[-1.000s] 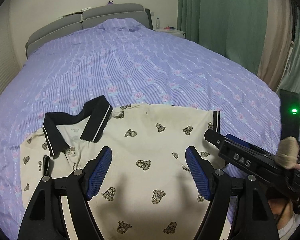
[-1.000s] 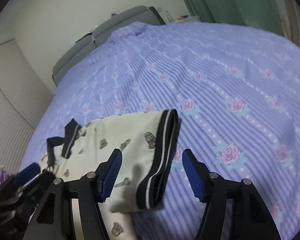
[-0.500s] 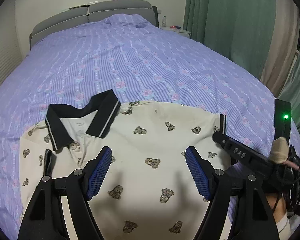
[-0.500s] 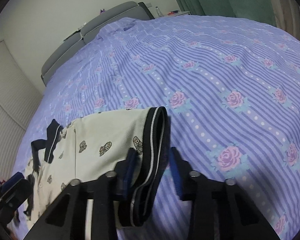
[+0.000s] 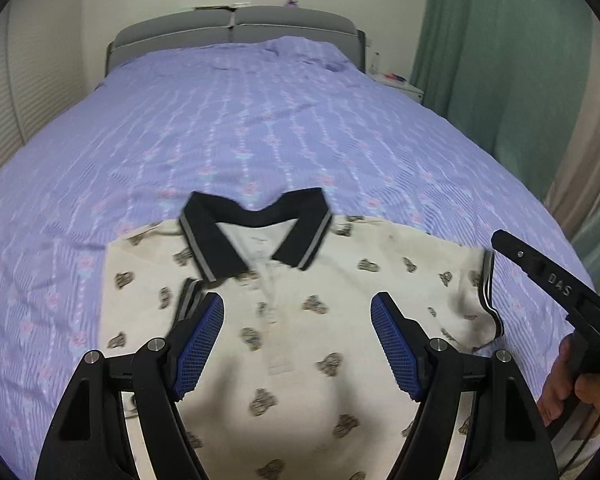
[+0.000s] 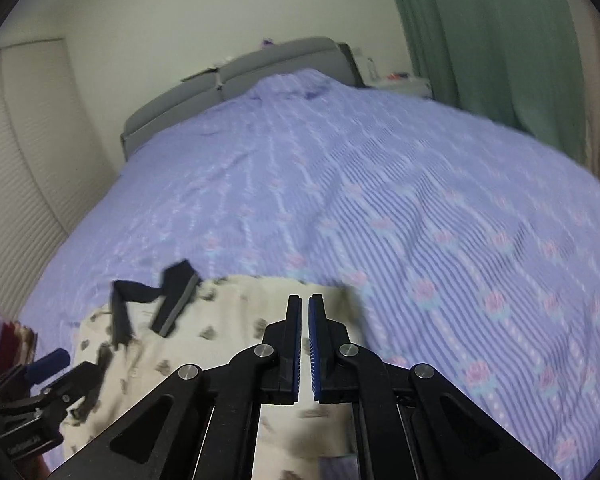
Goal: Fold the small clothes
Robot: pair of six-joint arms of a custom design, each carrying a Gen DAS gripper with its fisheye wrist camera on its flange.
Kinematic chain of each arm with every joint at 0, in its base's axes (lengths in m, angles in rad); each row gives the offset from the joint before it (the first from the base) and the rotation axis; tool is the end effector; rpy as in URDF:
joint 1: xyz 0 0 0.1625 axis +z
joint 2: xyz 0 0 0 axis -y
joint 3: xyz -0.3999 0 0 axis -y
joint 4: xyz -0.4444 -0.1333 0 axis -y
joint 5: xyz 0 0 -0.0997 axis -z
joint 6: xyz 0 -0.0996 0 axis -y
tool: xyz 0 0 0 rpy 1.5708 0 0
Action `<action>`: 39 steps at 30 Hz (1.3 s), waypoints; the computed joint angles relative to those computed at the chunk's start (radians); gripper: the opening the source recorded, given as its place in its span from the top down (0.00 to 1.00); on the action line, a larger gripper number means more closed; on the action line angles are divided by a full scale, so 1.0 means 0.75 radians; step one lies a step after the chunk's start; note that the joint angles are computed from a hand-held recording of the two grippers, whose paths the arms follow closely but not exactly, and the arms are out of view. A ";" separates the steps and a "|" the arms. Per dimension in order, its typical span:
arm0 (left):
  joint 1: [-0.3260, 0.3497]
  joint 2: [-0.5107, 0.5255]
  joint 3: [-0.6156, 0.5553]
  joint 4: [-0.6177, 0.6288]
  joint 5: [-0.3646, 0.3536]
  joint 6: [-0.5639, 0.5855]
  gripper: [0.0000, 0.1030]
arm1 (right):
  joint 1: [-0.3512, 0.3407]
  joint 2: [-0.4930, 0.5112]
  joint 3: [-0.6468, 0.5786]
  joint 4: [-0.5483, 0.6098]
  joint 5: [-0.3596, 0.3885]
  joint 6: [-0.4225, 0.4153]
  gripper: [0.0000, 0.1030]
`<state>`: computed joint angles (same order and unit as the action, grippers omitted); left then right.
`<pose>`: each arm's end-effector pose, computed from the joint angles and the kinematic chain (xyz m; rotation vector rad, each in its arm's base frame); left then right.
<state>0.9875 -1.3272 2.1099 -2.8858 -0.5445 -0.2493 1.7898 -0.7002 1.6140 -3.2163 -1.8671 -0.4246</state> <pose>-0.1060 -0.5574 0.2434 0.0322 2.2126 -1.0437 0.2571 -0.6753 0.0640 0.6863 -2.5322 0.9580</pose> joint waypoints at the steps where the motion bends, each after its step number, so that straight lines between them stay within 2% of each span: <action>1: 0.003 -0.016 0.010 -0.003 0.002 -0.008 0.27 | 0.005 -0.003 0.002 0.009 0.015 -0.009 0.95; 5: 0.004 -0.066 0.041 0.028 0.011 -0.038 0.26 | 0.040 0.015 -0.003 0.017 0.012 -0.041 0.95; 7: 0.000 -0.065 0.043 0.038 0.014 -0.017 0.26 | 0.036 0.011 0.005 -0.007 -0.005 -0.006 0.85; 8: -0.005 -0.057 0.042 0.028 0.020 0.000 0.24 | 0.026 -0.001 0.015 0.011 -0.006 0.037 0.69; 9: -0.009 -0.040 0.038 0.002 0.022 0.031 0.21 | 0.011 -0.017 0.032 0.012 0.011 0.069 0.62; 10: -0.012 -0.020 0.032 -0.026 0.019 0.065 0.19 | 0.000 -0.031 0.053 -0.004 0.023 0.089 0.62; 15: -0.025 0.066 -0.029 -0.035 -0.037 0.116 0.18 | -0.052 -0.070 0.120 -0.015 0.017 0.132 0.62; 21: -0.049 0.155 -0.081 -0.062 -0.050 0.192 0.18 | -0.125 -0.069 0.137 -0.026 0.037 0.200 0.62; 30: -0.050 0.193 -0.104 -0.023 -0.077 0.173 0.18 | -0.192 -0.014 0.057 0.047 0.105 0.291 0.62; 34: -0.042 0.189 -0.104 0.004 -0.086 0.144 0.18 | -0.188 0.015 0.017 0.058 0.094 0.270 0.63; 35: -0.041 0.183 -0.100 0.007 -0.089 0.138 0.18 | -0.186 0.020 0.009 0.059 0.091 0.269 0.70; 36: -0.040 0.174 -0.094 0.011 -0.089 0.128 0.18 | -0.185 0.024 0.002 0.065 0.094 0.266 0.84; 39: -0.039 0.148 -0.076 0.015 -0.085 0.108 0.18 | -0.173 0.026 -0.011 0.082 0.088 0.231 0.92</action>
